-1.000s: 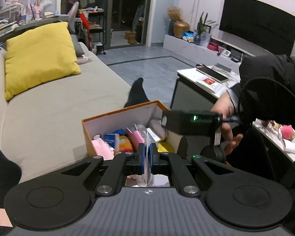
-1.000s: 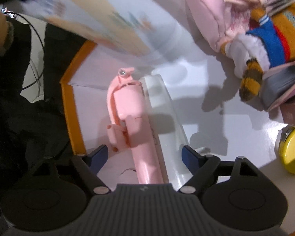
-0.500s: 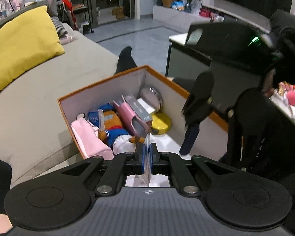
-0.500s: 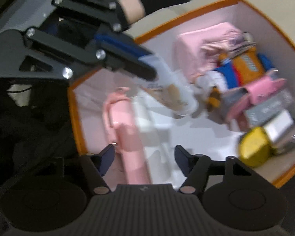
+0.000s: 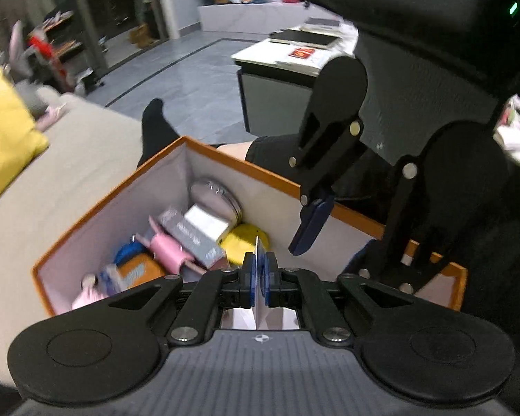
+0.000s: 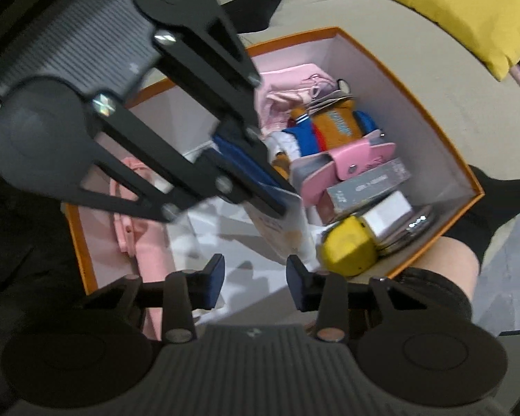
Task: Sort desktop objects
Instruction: 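Lower the white lotion tube in the left gripper into the box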
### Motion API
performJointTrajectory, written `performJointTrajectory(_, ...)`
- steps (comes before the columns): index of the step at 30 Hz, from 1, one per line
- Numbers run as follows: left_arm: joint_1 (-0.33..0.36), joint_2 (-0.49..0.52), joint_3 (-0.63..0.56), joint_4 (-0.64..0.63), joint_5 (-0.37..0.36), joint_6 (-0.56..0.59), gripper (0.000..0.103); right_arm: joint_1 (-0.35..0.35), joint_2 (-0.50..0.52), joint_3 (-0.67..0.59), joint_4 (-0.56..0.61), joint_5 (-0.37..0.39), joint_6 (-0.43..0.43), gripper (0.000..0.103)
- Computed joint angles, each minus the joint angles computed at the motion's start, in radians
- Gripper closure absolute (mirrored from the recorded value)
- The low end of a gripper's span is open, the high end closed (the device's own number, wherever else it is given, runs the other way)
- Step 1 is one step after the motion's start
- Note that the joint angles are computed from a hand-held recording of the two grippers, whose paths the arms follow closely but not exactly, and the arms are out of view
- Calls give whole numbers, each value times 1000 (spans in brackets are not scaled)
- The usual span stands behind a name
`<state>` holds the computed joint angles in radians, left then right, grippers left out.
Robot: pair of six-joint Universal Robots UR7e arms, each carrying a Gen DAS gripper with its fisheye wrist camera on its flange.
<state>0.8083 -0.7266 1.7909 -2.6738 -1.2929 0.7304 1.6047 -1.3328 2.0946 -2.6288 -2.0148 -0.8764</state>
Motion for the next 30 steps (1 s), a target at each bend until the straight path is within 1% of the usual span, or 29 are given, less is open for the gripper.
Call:
performJointTrajectory(3, -1, 37, -37, 27, 20, 30, 99, -6, 3, -3, -18, 2, -4, 61)
performJointTrajectory(4, -1, 46, -46, 24, 21, 39, 99, -9, 4, -5, -22, 3, -4, 61)
performJointTrajectory(6, -1, 58, -72, 57, 15, 42, 98, -9, -2, -4, -28, -2, -6, 61)
performJointTrajectory(13, -12, 84, -89, 51, 54, 164, 98, -18, 2, -10, -34, 1, 0, 60)
performJointTrajectory(18, -4, 86, -98, 52, 47, 137, 98, -13, 14, -13, -41, -14, 13, 60)
performJointTrajectory(21, -4, 67, -80, 35, 49, 108, 94, -4, 17, -10, -48, -24, 22, 59)
performJointTrajectory(23, -5, 40, -56, 22, 43, 84, 92, 1, 18, -7, -55, -29, 26, 57)
performJointTrajectory(25, -8, 6, -21, -9, 34, 60, 87, 7, 18, 0, -64, -34, 27, 55)
performJointTrajectory(27, -13, -35, 24, -45, 30, 37, 85, 16, 17, 12, -82, -40, 34, 54)
performJointTrajectory(30, -24, -99, 89, -81, 42, -3, 82, 34, 16, 39, -119, -62, 48, 54)
